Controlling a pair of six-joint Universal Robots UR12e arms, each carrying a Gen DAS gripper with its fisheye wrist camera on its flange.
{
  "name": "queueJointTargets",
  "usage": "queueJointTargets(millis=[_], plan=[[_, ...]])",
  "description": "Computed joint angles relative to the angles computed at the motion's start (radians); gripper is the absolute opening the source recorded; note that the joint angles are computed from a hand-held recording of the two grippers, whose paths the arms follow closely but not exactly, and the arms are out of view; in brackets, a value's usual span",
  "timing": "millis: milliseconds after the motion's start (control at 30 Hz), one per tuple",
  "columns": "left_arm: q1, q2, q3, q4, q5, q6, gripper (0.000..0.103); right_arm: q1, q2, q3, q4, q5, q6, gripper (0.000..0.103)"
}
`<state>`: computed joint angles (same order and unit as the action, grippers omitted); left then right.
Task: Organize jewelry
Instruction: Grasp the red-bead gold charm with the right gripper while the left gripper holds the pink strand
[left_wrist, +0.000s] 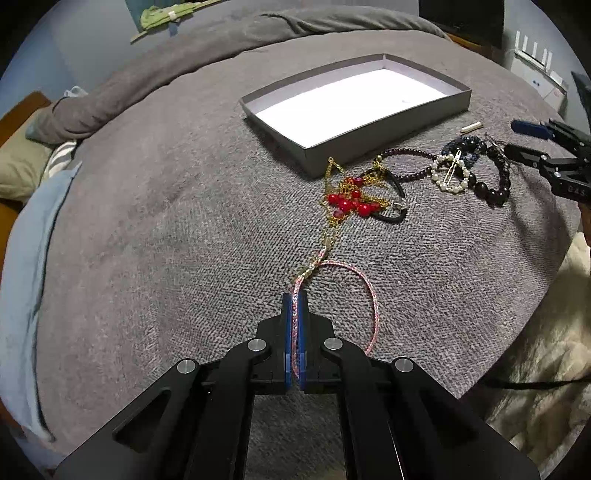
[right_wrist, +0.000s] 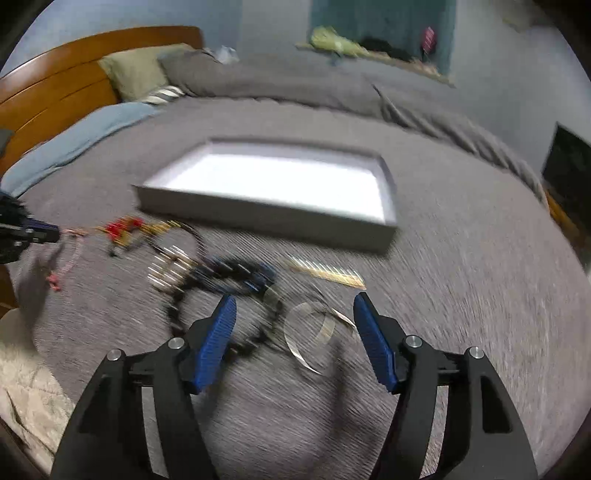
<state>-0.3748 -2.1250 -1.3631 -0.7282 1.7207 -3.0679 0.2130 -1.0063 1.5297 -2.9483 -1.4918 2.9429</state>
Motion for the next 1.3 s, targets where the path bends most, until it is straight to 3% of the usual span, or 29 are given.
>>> queueJointTargets(millis=[67, 200, 367, 467, 533, 600, 733, 933, 1233, 1300], plan=[[0.004, 0.003, -0.008, 0.006, -0.007, -0.002, 0.004, 0.009, 0.001, -0.008, -0.023, 0.044, -0.013, 0.066], [0.013, 0.012, -0.029, 0.02, -0.014, -0.015, 0.004, 0.031, 0.02, -0.065, 0.037, 0.211, -0.054, 0.063], [0.028, 0.025, -0.055, 0.039, -0.054, -0.021, 0.004, 0.07, 0.067, -0.156, 0.175, 0.297, -0.129, 0.038], [0.032, 0.028, -0.066, 0.057, -0.074, -0.01, 0.004, 0.083, 0.103, -0.217, 0.259, 0.351, -0.127, 0.037], [0.033, 0.028, -0.069, 0.064, -0.079, -0.005, 0.004, 0.096, 0.121, -0.245, 0.292, 0.345, -0.143, 0.036], [0.037, 0.028, -0.071, 0.07, -0.085, -0.005, 0.004, 0.101, 0.137, -0.275, 0.335, 0.354, -0.135, 0.026], [0.047, 0.029, -0.079, 0.08, -0.11, -0.006, 0.004, 0.114, 0.16, -0.31, 0.336, 0.313, -0.14, 0.025], [0.054, 0.028, -0.081, 0.095, -0.13, -0.006, 0.004, 0.138, 0.158, -0.303, 0.34, 0.216, -0.301, 0.025], [0.059, 0.022, -0.074, 0.099, -0.144, -0.006, 0.004, 0.162, 0.181, -0.313, 0.282, 0.137, -0.439, 0.024], [0.061, 0.021, -0.073, 0.097, -0.148, -0.008, 0.004, 0.158, 0.185, -0.315, 0.295, 0.171, -0.46, 0.0]])
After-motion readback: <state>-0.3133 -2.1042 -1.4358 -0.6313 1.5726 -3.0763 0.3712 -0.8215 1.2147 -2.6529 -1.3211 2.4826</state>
